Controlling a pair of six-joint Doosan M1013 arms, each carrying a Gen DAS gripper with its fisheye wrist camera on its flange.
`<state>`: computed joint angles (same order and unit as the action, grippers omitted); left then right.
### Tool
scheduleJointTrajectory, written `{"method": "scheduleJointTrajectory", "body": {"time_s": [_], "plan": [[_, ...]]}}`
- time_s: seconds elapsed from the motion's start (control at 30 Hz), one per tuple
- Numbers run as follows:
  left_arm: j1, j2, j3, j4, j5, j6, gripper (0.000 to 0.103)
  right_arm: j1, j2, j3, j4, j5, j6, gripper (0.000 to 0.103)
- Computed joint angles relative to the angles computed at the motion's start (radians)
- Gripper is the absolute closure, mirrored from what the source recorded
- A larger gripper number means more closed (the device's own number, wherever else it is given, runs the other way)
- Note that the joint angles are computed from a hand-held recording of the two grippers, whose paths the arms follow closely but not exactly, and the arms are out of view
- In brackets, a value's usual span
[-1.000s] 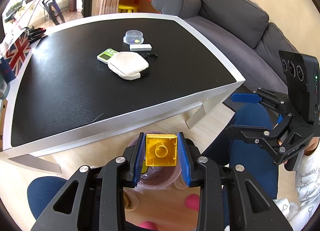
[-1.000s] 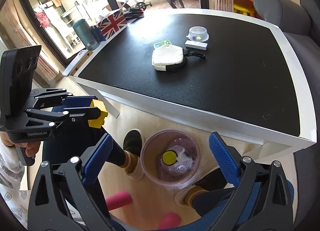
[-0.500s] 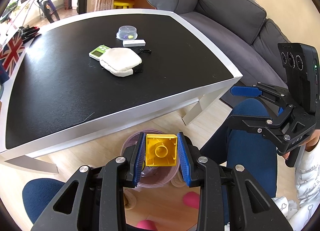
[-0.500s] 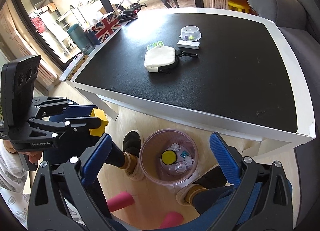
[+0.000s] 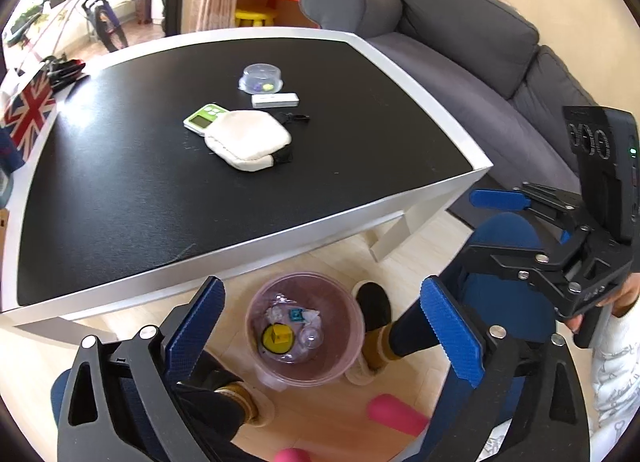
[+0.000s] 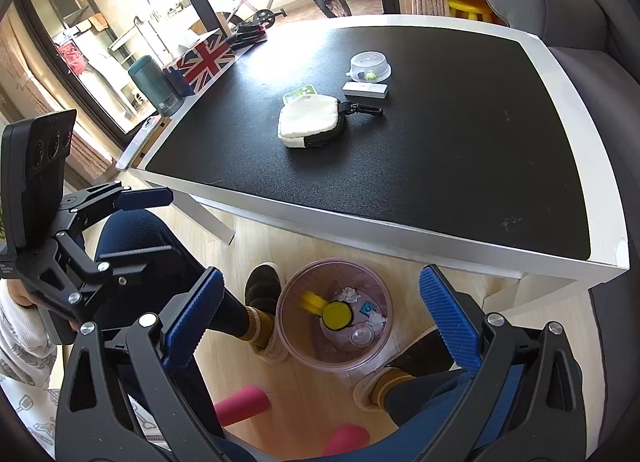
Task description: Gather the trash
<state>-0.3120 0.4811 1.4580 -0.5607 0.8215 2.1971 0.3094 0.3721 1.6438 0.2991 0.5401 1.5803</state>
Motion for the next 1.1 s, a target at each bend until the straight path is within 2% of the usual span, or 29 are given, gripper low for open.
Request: {"method": "scheduleJointTrajectory", "body": {"time_s": [1.1], "plan": [[0.012, -0.008, -0.029, 0.026, -0.002, -0.062, 0.008, -0.004, -0.015, -0.023, -0.019, 0.007, 0.018, 0.006]]}}
